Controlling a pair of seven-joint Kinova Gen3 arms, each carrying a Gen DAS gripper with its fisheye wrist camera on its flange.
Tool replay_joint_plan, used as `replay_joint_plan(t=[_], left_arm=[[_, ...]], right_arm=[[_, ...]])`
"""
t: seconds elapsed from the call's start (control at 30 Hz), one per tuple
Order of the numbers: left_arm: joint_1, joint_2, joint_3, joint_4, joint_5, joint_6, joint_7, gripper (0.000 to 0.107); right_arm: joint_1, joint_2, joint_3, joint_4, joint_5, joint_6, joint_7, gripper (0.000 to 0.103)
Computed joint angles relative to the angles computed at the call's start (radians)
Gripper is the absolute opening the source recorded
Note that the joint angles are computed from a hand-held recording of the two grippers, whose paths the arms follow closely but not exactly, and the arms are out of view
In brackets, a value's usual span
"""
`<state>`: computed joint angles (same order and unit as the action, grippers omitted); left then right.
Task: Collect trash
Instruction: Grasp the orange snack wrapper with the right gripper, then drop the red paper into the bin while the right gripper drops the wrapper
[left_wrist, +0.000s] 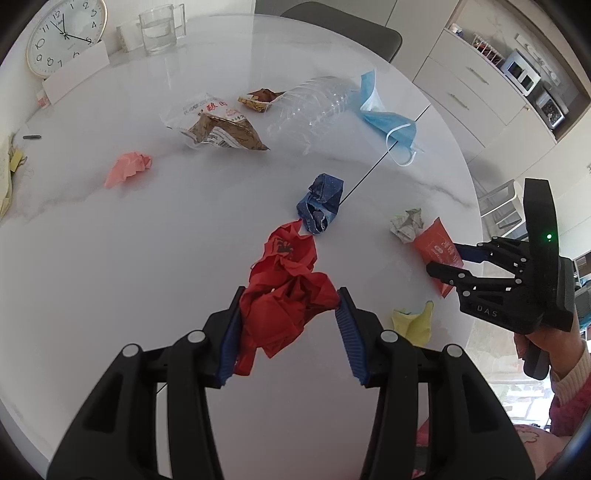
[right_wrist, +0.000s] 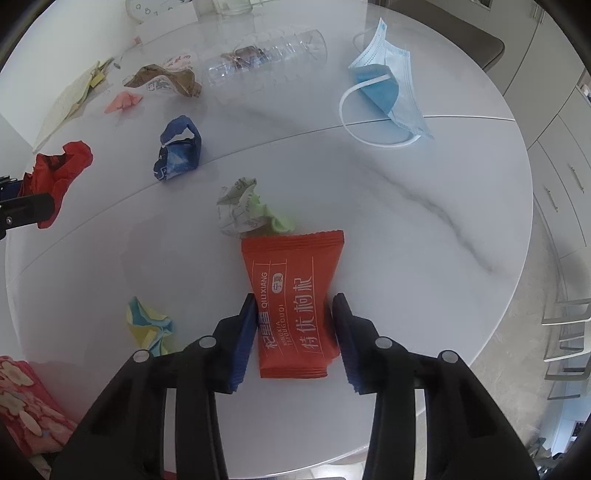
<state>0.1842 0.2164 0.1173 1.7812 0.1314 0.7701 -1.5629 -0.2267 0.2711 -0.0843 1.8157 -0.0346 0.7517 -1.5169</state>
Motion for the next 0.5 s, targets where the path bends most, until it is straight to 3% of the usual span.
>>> replay_joint_plan(t=[0.3, 0.5], left_arm=[[0.042, -0.039, 0.047, -0.020, 0.033, 0.032, -0.065, 0.047], [0.142, 0.033, 0.108, -0.106, 0.061, 0.068, -0.140, 0.047]], right_arm=[[0.109, -0.149, 0.021, 0.081, -0.156, -0.012, 0.067, 0.041], [0.182, -0.304, 0.088, 0.159, -0.172, 0.019, 0.045, 0.041]])
